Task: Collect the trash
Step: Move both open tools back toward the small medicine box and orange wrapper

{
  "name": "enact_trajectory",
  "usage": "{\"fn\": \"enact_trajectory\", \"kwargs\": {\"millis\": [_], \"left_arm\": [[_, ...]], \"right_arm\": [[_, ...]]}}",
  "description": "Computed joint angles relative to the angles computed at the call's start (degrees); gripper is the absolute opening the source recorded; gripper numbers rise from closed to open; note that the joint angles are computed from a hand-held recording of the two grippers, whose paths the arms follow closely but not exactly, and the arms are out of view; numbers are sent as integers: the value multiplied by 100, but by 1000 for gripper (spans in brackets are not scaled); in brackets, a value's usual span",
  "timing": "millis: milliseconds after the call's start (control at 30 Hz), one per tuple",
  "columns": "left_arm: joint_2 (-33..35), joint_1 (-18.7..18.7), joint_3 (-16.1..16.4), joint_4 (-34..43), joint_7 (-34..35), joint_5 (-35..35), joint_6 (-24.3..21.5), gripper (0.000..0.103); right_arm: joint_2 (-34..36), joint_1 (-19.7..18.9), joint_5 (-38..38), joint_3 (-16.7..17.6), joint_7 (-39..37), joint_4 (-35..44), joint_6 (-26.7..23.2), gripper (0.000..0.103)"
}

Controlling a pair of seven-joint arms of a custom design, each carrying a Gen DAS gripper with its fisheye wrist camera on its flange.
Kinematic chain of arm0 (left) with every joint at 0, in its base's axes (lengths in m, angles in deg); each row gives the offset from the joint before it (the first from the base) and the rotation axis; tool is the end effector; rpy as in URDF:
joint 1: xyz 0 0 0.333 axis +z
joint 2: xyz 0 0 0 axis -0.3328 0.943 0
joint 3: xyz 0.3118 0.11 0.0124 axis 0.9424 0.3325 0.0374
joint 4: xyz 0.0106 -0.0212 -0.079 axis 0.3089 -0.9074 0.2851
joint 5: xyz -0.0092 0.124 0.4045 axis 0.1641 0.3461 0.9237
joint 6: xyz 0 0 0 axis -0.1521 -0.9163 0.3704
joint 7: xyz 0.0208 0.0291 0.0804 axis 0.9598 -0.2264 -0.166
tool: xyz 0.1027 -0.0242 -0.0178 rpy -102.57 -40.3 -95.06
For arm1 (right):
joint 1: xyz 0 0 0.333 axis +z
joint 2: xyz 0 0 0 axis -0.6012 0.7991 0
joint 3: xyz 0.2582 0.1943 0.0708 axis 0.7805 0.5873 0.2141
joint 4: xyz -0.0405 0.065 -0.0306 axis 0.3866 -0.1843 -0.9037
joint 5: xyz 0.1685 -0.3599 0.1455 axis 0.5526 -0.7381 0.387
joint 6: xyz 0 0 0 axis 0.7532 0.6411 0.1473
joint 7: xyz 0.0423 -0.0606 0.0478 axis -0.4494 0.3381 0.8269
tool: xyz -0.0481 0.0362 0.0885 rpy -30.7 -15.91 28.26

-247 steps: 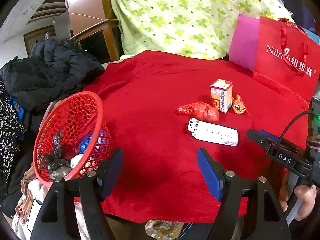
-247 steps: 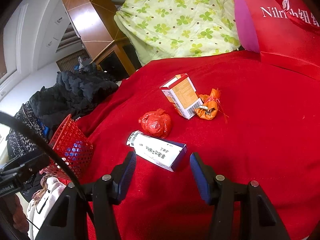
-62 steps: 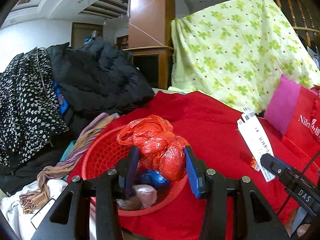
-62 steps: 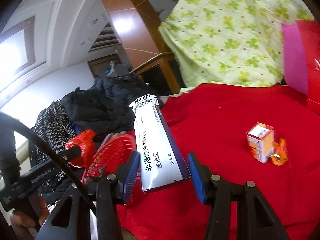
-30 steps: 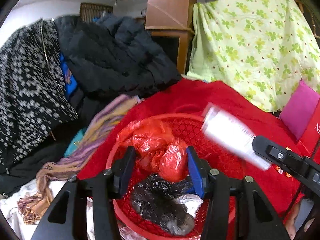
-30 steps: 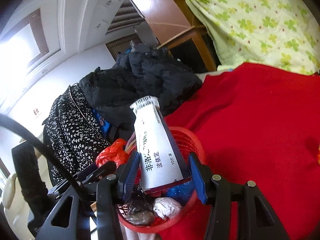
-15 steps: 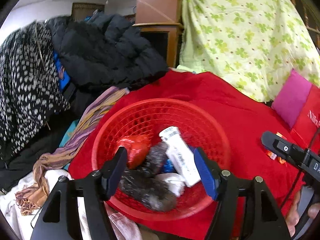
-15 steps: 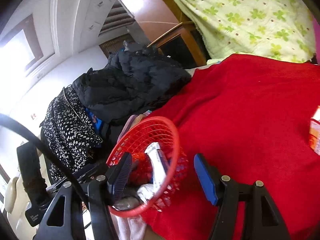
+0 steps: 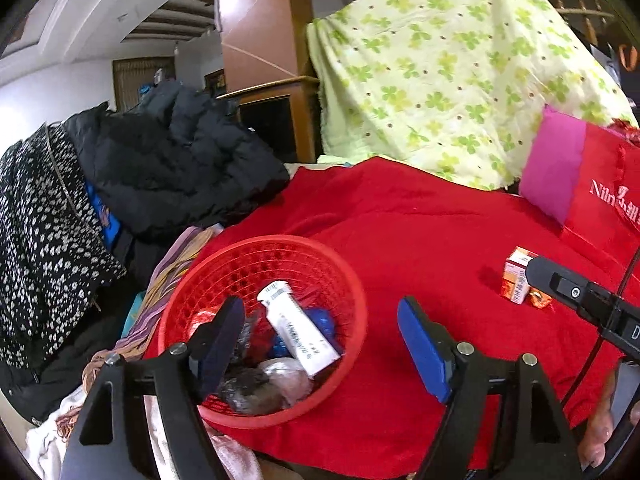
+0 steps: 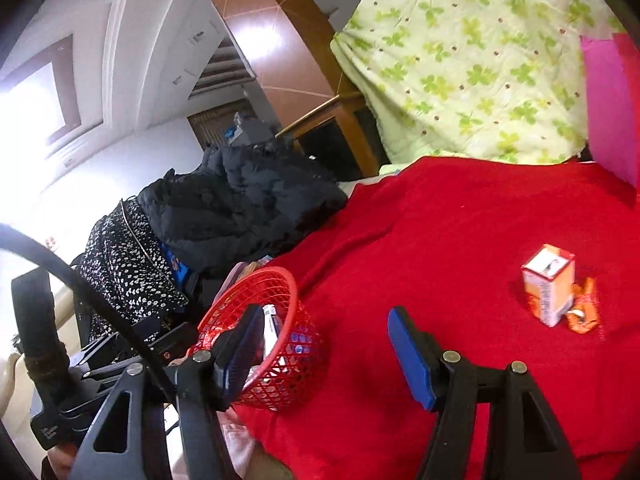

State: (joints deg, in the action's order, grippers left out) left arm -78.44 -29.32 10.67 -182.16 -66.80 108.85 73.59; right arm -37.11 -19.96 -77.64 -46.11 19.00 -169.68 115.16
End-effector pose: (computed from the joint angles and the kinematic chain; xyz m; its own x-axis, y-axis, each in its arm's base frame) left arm 0.6195 -0.2178 0.4575 0.0707 -0.9921 -0.1035 -0.5148 0.0526 -0.8557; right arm 0.6828 0.4036 0.4269 0.3904 -0.8017 -0.4525 -0.5003 0.2279 -0.8354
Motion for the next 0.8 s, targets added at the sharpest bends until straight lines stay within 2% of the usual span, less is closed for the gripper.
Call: {"fn": "enact_trajectory", "kwargs": {"millis": [467, 800], "left_arm": [[385, -358, -63, 431, 788, -424, -211, 79], [680, -629, 24, 703, 1442, -942, -290, 79]], "right_arm": [[-313, -567, -211, 127, 669, -906, 415, 68], [-393, -807, -424, 0, 1359, -1241, 643, 68]]}}
